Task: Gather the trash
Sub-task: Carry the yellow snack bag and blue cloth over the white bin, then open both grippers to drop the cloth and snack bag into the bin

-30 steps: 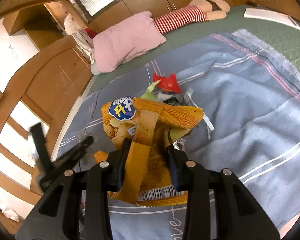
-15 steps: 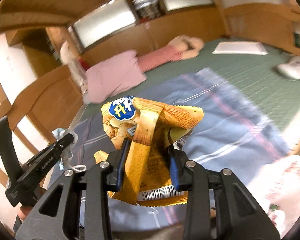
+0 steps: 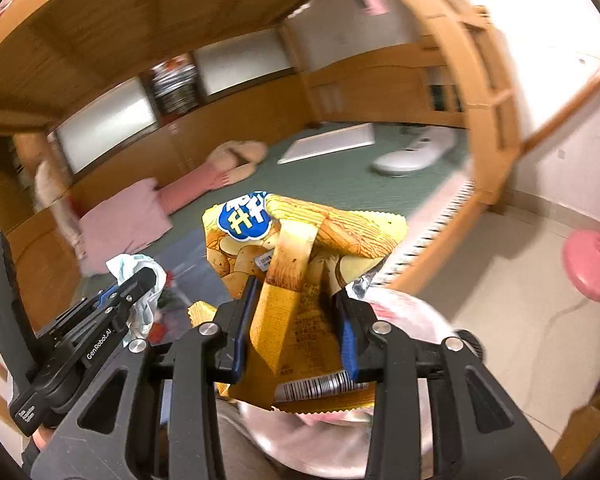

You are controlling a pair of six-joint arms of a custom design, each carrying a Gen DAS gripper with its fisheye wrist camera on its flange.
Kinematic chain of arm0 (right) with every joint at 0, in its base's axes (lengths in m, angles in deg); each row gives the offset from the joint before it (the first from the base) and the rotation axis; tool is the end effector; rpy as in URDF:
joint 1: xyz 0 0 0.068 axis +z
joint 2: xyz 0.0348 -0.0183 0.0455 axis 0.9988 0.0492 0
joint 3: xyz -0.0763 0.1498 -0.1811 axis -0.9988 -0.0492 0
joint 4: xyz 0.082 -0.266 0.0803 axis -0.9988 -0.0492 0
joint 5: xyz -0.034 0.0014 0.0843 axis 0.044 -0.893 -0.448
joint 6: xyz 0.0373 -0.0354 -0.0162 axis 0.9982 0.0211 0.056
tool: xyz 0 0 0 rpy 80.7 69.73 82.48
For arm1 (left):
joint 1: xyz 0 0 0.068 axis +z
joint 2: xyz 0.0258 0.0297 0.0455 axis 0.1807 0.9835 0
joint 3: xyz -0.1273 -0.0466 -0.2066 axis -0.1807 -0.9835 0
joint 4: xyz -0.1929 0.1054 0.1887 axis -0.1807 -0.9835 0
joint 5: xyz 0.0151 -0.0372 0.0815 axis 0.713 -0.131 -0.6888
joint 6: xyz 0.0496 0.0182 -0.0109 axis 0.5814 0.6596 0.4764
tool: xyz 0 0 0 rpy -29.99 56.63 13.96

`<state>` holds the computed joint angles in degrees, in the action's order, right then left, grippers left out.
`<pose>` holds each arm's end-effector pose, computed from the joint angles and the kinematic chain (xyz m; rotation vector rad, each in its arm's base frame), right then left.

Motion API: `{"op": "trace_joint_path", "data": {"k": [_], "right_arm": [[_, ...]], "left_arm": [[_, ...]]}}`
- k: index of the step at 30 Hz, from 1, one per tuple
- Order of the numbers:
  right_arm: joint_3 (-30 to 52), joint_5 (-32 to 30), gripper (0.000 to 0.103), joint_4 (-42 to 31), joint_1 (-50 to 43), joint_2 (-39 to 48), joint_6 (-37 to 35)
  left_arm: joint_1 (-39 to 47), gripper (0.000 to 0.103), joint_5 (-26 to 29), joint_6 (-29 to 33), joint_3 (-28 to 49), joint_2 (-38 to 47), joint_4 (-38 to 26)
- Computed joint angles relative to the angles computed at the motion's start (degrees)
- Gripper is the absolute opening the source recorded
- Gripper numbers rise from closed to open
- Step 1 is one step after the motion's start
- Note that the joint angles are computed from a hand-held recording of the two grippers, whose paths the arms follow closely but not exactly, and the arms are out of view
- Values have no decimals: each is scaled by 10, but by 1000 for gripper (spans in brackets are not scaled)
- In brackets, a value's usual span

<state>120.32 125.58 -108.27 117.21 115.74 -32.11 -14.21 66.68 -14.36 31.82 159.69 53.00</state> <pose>0.2393 0.1123 0.3662 0.7161 1.9707 0.0655 0.3862 -0.1890 0.3454 0.7309 1.9493 -0.5211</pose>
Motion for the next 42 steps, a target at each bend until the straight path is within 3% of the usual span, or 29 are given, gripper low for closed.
{"op": "trace_joint_path", "data": {"k": [11,32,34,38,41,42], "right_arm": [[-95,58,37,-129,10,-147,115],[-102,3,37,-92,-37,-132,81],[-102,4,37,-92,-35,-131,82],[-102,1,37,-85,-40,-131,74],[-105,-8,37,-76,-47,-129,65],[-109,-15,37,-71,-51,-130,61]], "left_arm": [[-114,12,-54,16,-18,9,11],[-126,16,-88,16,-7,28,11],[-126,21,-92,17,-9,27,12],[-123,52,-93,18,-21,16,23],[-119,70,-90,15,-34,4,35],[-116,71,-87,12,-36,0,38]]}}
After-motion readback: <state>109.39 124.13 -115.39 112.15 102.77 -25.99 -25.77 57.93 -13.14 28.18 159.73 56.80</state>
